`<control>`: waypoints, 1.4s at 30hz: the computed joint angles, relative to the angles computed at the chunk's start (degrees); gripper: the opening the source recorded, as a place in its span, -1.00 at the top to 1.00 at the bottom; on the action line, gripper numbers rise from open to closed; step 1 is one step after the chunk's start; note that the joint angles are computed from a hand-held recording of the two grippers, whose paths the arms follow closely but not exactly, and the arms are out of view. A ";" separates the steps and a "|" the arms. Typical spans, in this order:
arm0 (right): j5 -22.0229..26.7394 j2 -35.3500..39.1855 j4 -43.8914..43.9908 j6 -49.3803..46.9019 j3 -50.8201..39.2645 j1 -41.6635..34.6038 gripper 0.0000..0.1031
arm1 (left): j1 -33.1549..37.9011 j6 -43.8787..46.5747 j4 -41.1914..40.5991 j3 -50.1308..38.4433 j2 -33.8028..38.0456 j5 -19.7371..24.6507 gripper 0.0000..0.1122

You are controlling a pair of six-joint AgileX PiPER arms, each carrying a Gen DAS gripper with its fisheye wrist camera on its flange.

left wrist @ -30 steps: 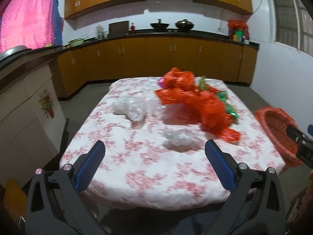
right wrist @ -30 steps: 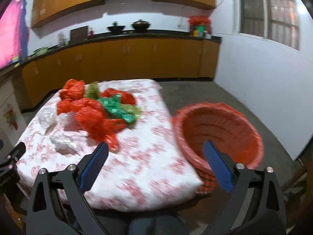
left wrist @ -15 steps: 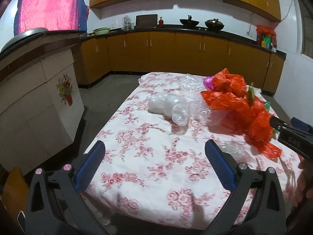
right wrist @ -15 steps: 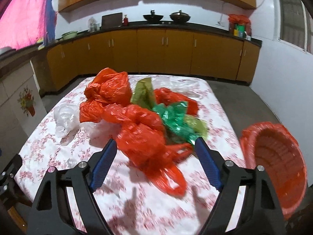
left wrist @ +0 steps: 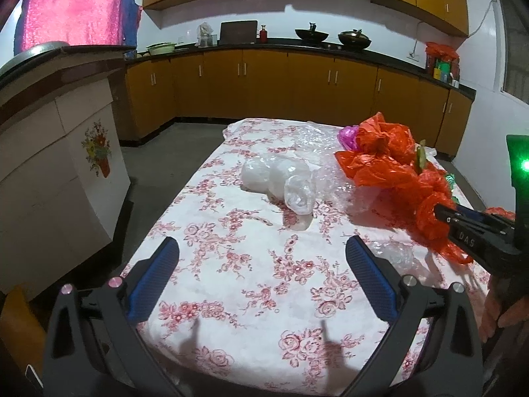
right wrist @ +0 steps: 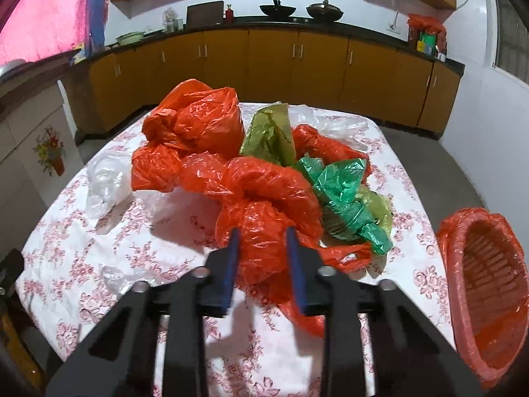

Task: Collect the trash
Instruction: 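Grasp a red plastic bag with the right tool while the left tool grasps a crumpled clear bag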

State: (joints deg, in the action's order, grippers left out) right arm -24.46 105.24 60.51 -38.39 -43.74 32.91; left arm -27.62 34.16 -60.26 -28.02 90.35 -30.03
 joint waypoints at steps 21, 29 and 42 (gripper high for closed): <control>-5.57 -18.73 -9.72 12.90 17.97 0.12 0.84 | -5.11 -0.30 5.59 -7.41 5.09 5.42 -0.48; -6.35 -23.16 -5.84 10.70 22.73 -2.62 0.84 | -6.56 8.19 0.80 -17.31 15.09 11.01 -0.45; -6.85 -24.86 -8.79 13.64 26.42 -5.74 0.84 | -4.37 -0.19 9.55 -20.17 18.90 17.01 0.28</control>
State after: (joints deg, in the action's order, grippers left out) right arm -31.31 80.37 51.72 -24.75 -17.33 27.17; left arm -31.99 33.97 -50.72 -48.19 109.24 -13.02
